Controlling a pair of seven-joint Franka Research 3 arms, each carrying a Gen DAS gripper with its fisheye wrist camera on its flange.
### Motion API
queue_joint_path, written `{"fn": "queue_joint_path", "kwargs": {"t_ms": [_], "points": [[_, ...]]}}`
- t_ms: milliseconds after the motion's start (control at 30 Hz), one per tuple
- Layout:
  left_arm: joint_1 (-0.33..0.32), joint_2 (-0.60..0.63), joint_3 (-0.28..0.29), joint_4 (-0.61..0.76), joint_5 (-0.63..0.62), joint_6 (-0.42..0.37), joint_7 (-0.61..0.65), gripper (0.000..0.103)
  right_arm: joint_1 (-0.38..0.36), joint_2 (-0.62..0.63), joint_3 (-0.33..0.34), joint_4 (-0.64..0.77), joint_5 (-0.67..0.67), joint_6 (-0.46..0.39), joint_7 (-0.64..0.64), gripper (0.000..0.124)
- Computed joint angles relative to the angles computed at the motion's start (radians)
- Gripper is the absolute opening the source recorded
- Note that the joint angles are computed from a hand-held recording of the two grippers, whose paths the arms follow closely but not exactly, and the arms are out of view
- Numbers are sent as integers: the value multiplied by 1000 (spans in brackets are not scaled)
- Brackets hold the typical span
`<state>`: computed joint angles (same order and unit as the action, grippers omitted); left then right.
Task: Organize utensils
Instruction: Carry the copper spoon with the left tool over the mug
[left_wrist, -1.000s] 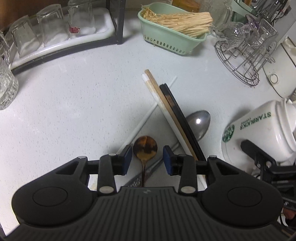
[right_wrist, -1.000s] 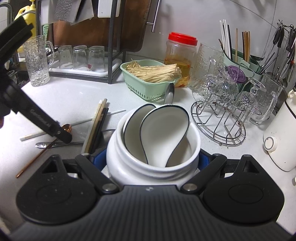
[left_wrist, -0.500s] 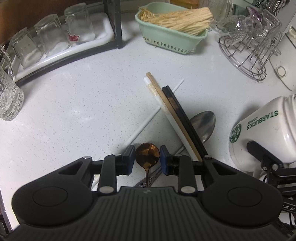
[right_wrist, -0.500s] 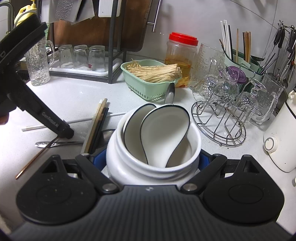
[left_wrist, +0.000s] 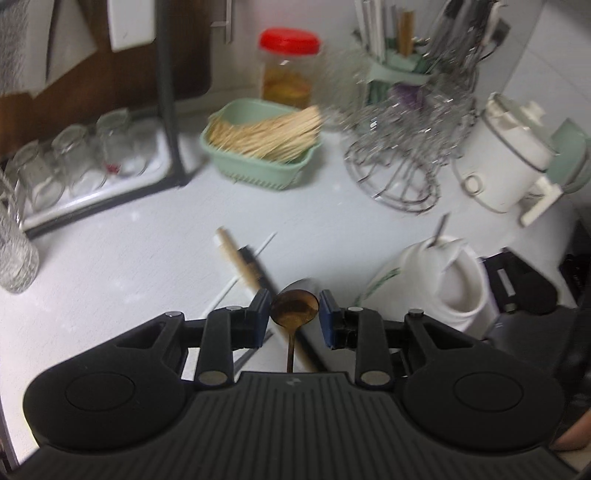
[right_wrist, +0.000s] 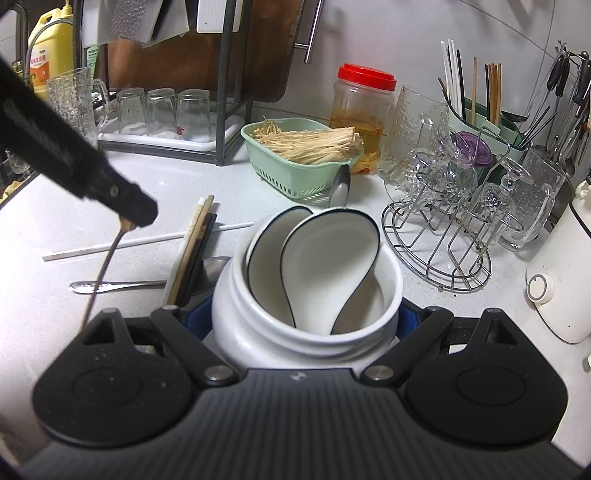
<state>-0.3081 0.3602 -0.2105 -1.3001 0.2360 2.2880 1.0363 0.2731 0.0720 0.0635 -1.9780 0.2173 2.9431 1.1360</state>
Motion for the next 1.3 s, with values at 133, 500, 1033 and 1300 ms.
{"fn": "queue_joint_path", "kwargs": {"t_ms": [133, 500, 1033, 1300], "points": [[-10, 9, -7, 26, -1, 9, 15, 33, 0, 1, 0, 2, 0, -1, 0, 94], [-37, 44, -2, 110, 10, -1, 41, 33, 0, 1, 0, 0, 2, 5, -2, 94], [-57, 53, -5, 248, -11, 3, 58, 33, 1, 4, -3, 5, -13, -1, 7, 95], [-97, 136, -10, 463, -33, -79, 121, 33, 0, 5, 0, 6, -6, -1, -3, 95]]}}
